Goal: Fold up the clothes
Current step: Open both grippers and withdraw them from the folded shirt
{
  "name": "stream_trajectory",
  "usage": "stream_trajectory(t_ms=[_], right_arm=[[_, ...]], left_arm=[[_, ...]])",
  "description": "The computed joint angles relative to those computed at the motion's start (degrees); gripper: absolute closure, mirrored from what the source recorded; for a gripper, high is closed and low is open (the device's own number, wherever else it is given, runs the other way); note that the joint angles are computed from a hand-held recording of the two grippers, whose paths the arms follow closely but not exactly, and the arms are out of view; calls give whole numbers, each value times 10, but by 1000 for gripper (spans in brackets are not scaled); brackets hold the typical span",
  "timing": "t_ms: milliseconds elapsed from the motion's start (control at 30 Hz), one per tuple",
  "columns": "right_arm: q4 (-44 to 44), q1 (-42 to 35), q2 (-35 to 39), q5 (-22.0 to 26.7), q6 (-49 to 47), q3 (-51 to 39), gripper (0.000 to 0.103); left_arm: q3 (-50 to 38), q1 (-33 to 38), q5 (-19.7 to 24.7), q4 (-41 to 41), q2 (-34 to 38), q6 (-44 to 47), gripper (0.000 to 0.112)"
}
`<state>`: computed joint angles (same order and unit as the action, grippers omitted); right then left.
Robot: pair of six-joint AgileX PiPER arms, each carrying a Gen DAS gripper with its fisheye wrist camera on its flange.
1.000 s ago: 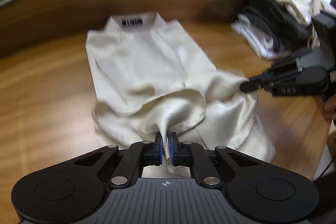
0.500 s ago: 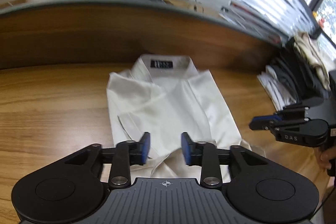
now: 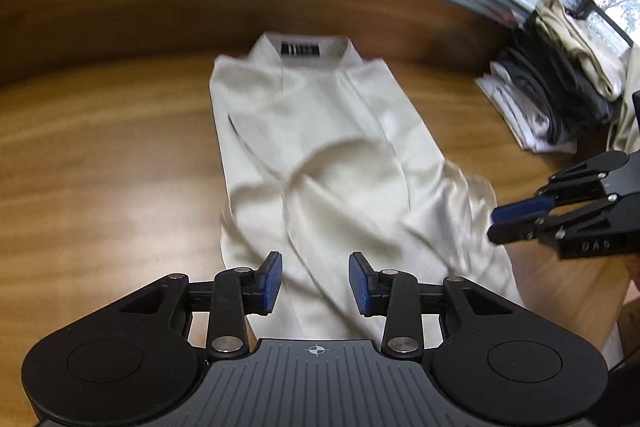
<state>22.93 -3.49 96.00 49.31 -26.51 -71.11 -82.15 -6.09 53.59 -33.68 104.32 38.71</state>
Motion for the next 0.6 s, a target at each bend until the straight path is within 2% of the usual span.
stream_trajectory(t_ms=[167, 367, 600], right_arm=[[25, 41, -8, -23, 16, 53, 81], [17, 78, 20, -84, 54, 63, 81], [-65, 90, 37, -133, 149, 20, 81]], left_arm=[[58, 0, -12, 3, -35, 25, 73], [91, -2, -23, 8, -51, 45, 73], [101, -8, -5, 12, -45, 85, 71]])
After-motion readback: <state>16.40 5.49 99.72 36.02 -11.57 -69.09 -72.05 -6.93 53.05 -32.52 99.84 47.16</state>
